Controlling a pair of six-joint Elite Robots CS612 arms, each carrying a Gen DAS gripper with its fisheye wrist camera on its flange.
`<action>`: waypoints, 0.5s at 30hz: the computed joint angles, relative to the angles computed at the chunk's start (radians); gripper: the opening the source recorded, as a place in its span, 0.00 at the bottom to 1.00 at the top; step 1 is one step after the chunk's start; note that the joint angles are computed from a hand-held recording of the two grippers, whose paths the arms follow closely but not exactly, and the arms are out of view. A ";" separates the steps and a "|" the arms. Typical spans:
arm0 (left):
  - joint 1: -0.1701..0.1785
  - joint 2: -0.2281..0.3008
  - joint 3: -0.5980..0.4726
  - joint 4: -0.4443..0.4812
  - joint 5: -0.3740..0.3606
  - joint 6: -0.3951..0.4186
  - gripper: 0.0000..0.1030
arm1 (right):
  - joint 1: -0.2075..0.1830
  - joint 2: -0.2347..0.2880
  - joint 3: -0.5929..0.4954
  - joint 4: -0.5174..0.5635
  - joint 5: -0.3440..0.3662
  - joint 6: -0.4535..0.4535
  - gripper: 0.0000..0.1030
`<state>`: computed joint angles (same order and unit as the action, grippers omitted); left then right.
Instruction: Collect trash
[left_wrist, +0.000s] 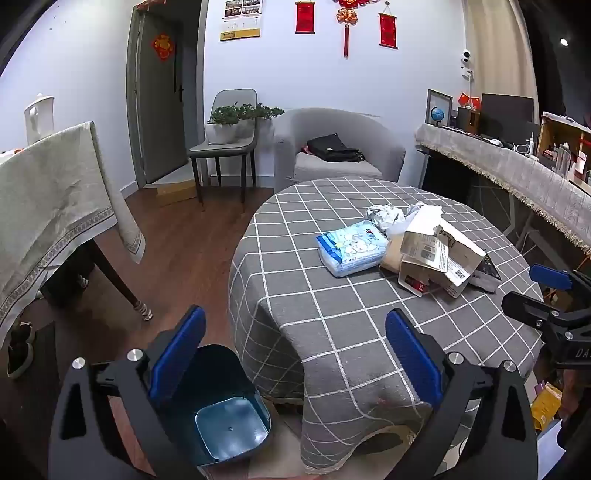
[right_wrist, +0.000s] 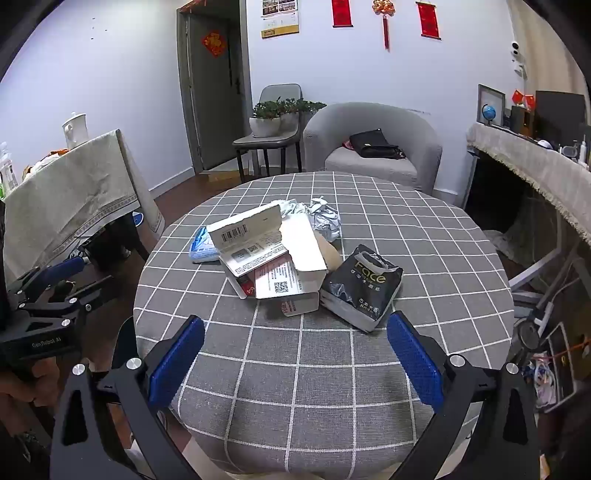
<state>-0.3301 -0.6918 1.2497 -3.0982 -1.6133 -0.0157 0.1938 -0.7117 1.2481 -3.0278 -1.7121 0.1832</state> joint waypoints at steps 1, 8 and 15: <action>0.000 -0.001 -0.001 0.010 -0.003 0.000 0.97 | 0.000 -0.001 0.000 0.007 0.000 0.001 0.97; -0.002 0.004 -0.007 0.014 0.004 0.009 0.97 | -0.002 0.000 -0.003 0.009 -0.002 0.000 0.97; 0.001 0.005 -0.002 0.005 -0.004 0.005 0.97 | -0.007 -0.004 0.002 -0.004 0.008 -0.001 0.97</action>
